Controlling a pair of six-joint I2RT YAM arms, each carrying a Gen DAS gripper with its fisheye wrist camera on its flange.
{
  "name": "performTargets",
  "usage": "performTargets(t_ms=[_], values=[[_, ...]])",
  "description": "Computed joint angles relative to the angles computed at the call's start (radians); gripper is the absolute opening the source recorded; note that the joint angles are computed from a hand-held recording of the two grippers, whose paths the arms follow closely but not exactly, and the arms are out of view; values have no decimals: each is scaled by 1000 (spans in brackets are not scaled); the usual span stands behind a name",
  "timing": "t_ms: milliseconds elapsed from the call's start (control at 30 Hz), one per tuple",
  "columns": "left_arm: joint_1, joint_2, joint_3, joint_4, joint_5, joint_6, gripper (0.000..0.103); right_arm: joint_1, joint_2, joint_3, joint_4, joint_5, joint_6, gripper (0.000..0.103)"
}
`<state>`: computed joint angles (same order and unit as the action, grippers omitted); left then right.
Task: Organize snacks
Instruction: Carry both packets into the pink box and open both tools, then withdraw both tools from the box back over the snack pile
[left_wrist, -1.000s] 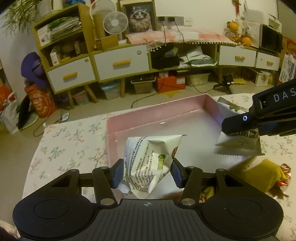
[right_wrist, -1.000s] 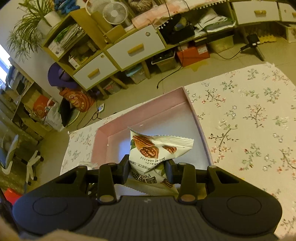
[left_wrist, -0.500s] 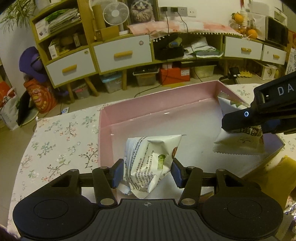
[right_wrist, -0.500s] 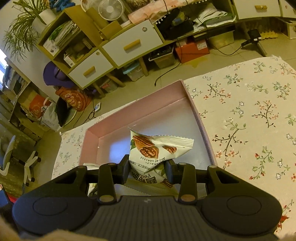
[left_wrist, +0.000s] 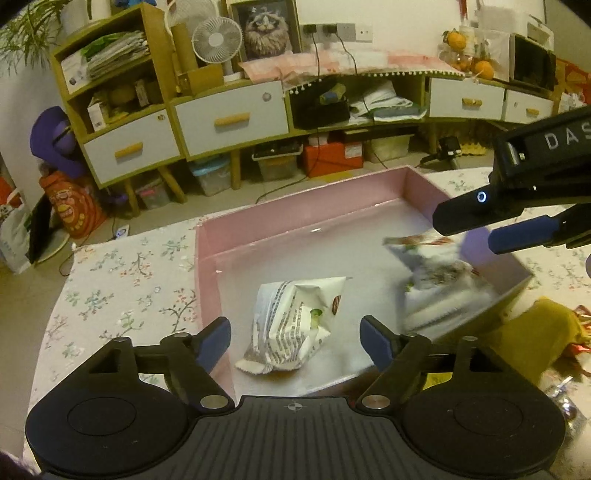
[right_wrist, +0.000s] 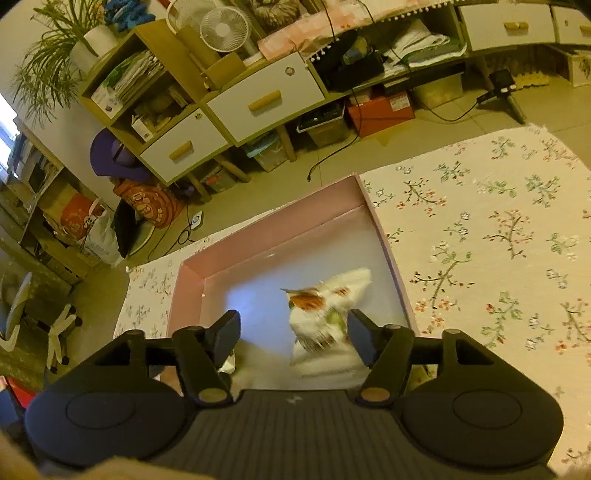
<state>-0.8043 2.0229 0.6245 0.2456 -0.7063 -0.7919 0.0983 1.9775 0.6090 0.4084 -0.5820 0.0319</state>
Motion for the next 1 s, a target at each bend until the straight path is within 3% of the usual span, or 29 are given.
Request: performTargets(t_ms=[300, 700, 900, 1000], values=[[-121, -158, -86, -156, -32, -178, 89, -18, -133, -100, -48, 31, -70, 82], [-328, -240, -142, -404, -38, -527, 93, -56, -232, -238, -58, 46, -195, 90], [-429, -208, -171, -432, -54, -675, 95, -57, -217, -313, 39, 67, -224, 93], [-456, -185, -179, -418, -49, -695, 95, -54, -195, -348, 93, 70, -269, 93]])
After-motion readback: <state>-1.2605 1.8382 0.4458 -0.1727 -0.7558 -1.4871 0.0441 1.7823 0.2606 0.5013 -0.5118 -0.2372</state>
